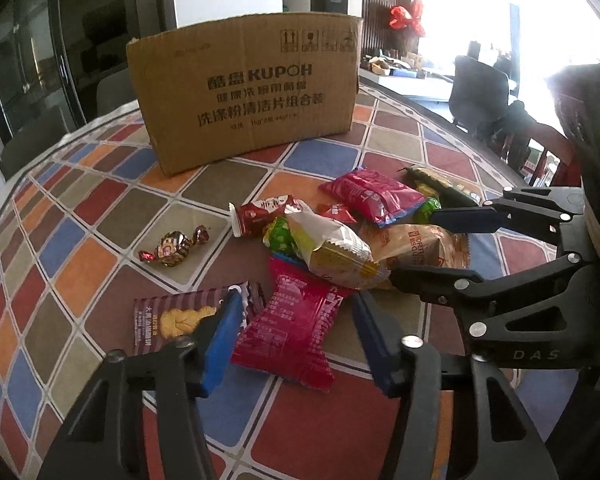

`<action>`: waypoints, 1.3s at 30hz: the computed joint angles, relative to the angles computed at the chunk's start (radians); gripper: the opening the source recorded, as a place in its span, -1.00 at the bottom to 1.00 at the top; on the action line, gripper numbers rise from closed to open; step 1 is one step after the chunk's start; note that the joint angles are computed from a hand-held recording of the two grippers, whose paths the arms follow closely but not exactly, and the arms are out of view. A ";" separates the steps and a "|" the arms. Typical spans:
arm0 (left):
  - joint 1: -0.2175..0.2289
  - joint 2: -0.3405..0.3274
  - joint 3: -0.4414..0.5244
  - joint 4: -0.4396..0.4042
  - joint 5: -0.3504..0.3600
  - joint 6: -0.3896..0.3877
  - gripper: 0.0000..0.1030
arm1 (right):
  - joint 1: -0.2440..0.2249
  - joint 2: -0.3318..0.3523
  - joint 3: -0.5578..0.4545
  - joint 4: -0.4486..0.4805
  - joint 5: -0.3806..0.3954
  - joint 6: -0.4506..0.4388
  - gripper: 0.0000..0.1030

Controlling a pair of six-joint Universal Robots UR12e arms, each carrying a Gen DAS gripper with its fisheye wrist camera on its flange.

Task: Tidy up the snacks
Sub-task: 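Grasp the red-and-white biscuit packet with the right gripper while the left grasps the pink candy bag, then carry both packets over the cardboard box and open both grippers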

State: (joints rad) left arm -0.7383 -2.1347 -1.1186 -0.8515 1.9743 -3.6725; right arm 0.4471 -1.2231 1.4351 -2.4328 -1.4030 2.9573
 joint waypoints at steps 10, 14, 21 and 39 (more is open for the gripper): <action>0.005 0.006 -0.020 0.043 -0.036 -0.031 -0.40 | 0.000 -0.008 0.011 -0.011 0.023 0.067 -0.08; 0.007 0.012 -0.029 0.056 -0.057 -0.046 -0.43 | 0.001 -0.015 0.025 -0.030 0.028 0.096 -0.18; 0.001 0.035 -0.057 0.075 -0.081 -0.093 -0.44 | 0.009 -0.034 0.049 -0.070 0.020 0.131 -0.21; -0.037 0.059 -0.042 0.142 0.085 -0.101 -0.44 | 0.019 -0.094 0.111 -0.215 -0.035 0.188 -0.21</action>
